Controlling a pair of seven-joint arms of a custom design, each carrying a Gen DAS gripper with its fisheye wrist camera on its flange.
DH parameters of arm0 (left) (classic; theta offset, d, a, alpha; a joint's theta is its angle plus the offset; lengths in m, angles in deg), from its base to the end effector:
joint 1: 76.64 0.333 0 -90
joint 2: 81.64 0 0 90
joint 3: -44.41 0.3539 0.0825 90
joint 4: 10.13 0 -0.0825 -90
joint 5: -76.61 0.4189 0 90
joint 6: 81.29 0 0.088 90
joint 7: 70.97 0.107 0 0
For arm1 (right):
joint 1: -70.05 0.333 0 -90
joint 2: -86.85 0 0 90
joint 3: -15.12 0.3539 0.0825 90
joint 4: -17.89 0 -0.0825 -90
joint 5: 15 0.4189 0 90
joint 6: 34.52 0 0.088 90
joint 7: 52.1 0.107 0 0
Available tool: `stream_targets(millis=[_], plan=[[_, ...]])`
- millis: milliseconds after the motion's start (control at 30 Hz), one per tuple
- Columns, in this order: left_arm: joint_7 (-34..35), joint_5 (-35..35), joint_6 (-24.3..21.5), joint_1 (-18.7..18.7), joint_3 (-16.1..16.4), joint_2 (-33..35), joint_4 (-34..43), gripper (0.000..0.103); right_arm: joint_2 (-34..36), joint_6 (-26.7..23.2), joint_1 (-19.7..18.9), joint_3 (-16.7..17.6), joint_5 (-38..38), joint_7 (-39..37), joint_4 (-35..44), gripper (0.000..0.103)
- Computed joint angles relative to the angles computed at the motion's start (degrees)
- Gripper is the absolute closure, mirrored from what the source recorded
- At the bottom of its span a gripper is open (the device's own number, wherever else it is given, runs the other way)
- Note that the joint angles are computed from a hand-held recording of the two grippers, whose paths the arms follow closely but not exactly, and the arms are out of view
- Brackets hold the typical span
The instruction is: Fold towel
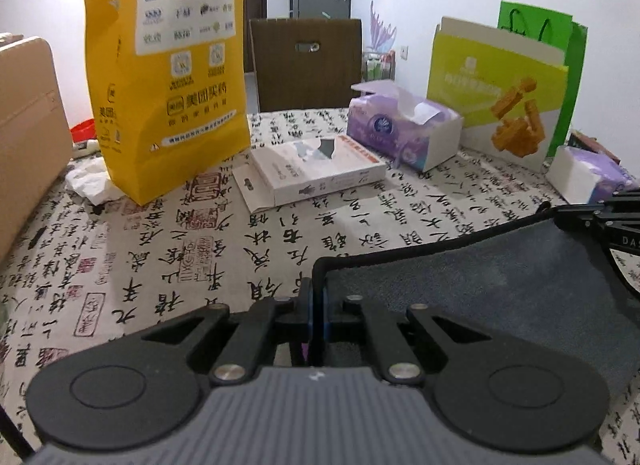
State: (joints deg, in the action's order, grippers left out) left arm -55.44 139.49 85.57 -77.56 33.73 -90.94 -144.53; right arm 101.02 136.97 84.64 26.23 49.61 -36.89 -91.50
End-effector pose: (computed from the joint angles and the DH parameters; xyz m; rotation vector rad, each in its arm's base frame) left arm 0.5102 -0.1634 0.4705 -1.7645 1.6091 -0.7529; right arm 0.6414 0.2266 0.4527 -2.0264 0.9820 -0.5240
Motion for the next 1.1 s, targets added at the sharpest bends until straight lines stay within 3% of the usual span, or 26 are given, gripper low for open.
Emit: stream_targets(millis=[267, 367, 433, 500, 567, 633, 667, 733, 767, 867, 967, 1100], plan=[[5.1, -4.5, 1.0, -0.4, 1.4, 3.6, 2.0, 0.097, 3.8, 0.3, 1.8, -2.3, -10.8, 10.5, 2.3, 0.097], [5.6, -5.3, 0.6, -0.5, 1.6, 4.4, 1.9, 0.094, 4.8, 1.4, 3.0, -3.8, -15.9, 16.1, 2.5, 0.088], [2.8, -3.0, 0.5, -0.1, 1.5, 4.4, 2.0, 0.084, 5.2, 1.8, 1.6, -2.3, -15.7, 16.7, 2.8, 0.075], [1.5, -2.1, 0.2, 0.0, 1.5, 4.2, 2.1, 0.047, 5.3, 2.7, 0.8, -1.5, -15.7, 17.3, 2.8, 0.062], [-2.7, 2.1, -1.2, 0.3, 0.9, 3.7, 2.3, 0.029, 5.1, 3.0, -0.2, -0.4, -15.0, 17.2, 2.8, 0.049], [-4.2, 4.1, -1.5, 0.2, 0.9, 3.1, 2.2, 0.026, 4.7, 3.7, -1.2, 0.7, -14.0, 16.2, 2.6, 0.043], [-3.4, 2.9, -1.3, -0.1, 1.1, 2.8, 1.9, 0.018, 4.6, 3.9, -1.3, 1.0, -13.7, 16.0, 2.6, 0.041], [-5.9, 4.8, -2.0, 0.0, 0.6, 2.2, 1.8, 0.013, 4.0, 4.5, -1.5, 1.3, -13.0, 15.9, 2.2, 0.022], [-6.3, 5.3, -2.3, -0.1, 0.5, 1.9, 1.7, 0.011, 3.7, 5.0, -1.4, 1.4, -12.7, 16.0, 1.9, 0.018], [-7.1, 5.5, -2.8, -0.3, 0.2, 0.8, 1.3, 0.005, 2.7, 5.9, -1.6, 2.0, -11.5, 15.5, 1.0, 0.014], [-8.0, 5.0, -3.8, -0.6, -0.2, -0.6, 0.5, 0.005, 1.6, 6.1, -0.6, 0.9, -12.0, 17.4, -0.1, 0.008], [-6.8, 2.6, -5.3, -1.3, -0.8, -3.1, -1.3, 0.004, -0.6, 6.8, -0.7, 1.4, -10.5, 17.4, -2.4, 0.007]])
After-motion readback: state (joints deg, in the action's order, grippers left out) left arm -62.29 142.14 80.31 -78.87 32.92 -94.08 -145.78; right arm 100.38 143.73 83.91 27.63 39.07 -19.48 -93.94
